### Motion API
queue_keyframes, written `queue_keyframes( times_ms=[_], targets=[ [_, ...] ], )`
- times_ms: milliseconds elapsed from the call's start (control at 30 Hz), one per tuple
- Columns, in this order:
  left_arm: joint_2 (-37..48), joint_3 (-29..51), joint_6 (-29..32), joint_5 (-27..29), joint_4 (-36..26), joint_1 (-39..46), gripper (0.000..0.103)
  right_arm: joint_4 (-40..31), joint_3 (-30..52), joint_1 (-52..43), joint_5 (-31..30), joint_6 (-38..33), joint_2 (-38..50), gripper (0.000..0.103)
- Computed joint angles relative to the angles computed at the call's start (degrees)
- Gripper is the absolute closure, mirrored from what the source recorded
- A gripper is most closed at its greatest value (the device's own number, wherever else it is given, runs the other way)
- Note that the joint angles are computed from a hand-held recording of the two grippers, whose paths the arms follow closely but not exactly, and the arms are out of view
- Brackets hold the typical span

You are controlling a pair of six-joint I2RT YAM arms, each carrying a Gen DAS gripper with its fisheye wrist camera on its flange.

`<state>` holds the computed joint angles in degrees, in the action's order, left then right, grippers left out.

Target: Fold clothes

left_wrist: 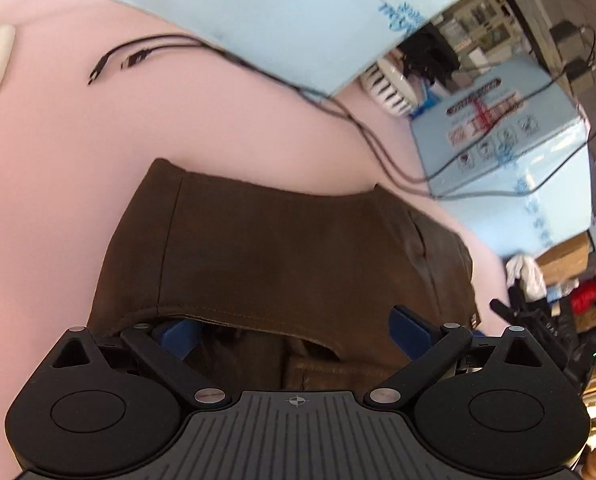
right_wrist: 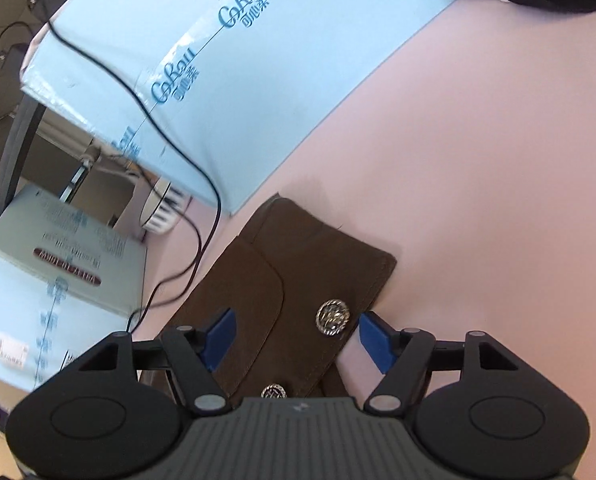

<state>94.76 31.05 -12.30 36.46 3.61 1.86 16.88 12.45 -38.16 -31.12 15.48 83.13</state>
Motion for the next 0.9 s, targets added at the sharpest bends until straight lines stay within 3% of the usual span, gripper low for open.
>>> queue_keyframes(
  times_ms=[33,67,100,133,200,300,367,500,700,833,900],
  targets=[
    [0.3,-0.2,-0.6,-0.4,1.5,-0.2,0.006,1.9,0.0,2.1,3.6,0.1,0.4,0.09],
    [0.6,-0.4,-1.1,-0.9,3.0,-0.4,0.008,4.8,-0.3,3.7,6.2,0.1,1.7,0.091],
    [1.0,-0.9,-1.9,-1.3,5.1,-0.5,0.021,10.3,-1.4,4.9,7.6,0.4,3.7,0.096],
    [1.3,-1.7,-2.8,-1.6,7.9,-0.4,0.045,16.4,-2.8,5.9,8.5,0.5,5.6,0.099],
    [2.4,-3.1,-4.7,-1.7,13.4,-0.1,0.072,22.3,-4.2,6.1,8.5,0.6,7.4,0.101],
    [5.2,-3.7,-6.5,0.4,18.9,1.1,0.086,25.7,-5.1,5.5,5.3,0.9,8.0,0.101],
    [5.4,-4.5,-6.2,1.0,21.4,1.5,0.088,24.3,-5.5,4.7,3.1,0.6,5.8,0.102],
    [3.3,-6.0,-1.1,3.5,21.5,3.8,0.088,13.0,-4.9,2.3,1.0,-1.0,-2.1,0.101],
    [6.6,-12.9,0.6,8.2,31.1,9.0,0.088,0.2,-2.1,-2.2,-0.2,-5.6,-4.8,0.101],
    [7.8,-18.0,2.3,10.6,36.8,12.1,0.088,-12.9,-0.8,-6.5,-6.0,-14.2,-10.4,0.095],
    [8.7,-21.9,5.3,11.7,42.5,13.6,0.088,-21.8,-1.1,-8.4,-9.8,-21.2,-16.2,0.095]
  ],
)
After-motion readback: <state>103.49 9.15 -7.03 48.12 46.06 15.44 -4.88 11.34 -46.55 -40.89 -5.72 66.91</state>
